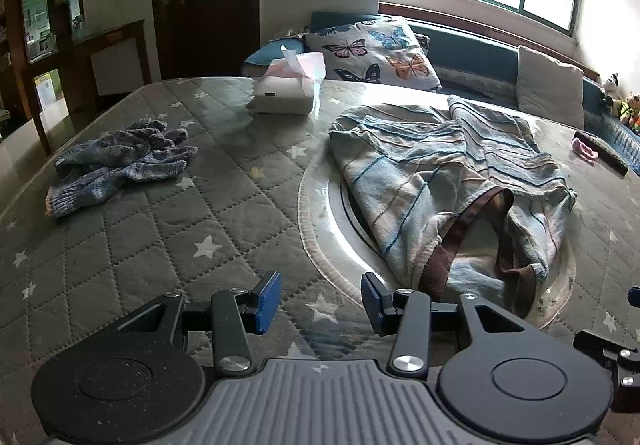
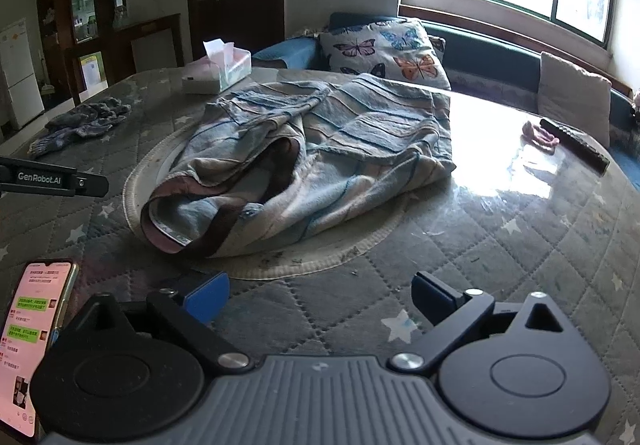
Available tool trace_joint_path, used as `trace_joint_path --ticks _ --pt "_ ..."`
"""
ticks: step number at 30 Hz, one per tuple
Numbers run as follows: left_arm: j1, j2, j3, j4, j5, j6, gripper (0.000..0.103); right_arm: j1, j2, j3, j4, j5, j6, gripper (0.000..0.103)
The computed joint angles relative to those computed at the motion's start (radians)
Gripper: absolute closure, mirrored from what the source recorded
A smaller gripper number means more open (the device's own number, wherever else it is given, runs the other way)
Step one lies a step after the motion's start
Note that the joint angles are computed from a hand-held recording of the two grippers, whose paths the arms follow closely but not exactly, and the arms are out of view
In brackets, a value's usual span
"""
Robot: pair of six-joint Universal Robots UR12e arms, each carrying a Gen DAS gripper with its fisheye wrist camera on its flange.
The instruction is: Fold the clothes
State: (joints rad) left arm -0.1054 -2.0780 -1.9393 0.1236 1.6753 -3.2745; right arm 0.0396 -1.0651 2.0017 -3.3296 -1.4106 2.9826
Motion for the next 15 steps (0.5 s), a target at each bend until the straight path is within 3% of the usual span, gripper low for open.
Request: trace_joint_path --ticks 15 --pt "-0.004 -0.025 0.061 -0.078 -0.011 0.025 0.056 -0.011 0.01 -0.042 0.057 0.022 -0.041 0.004"
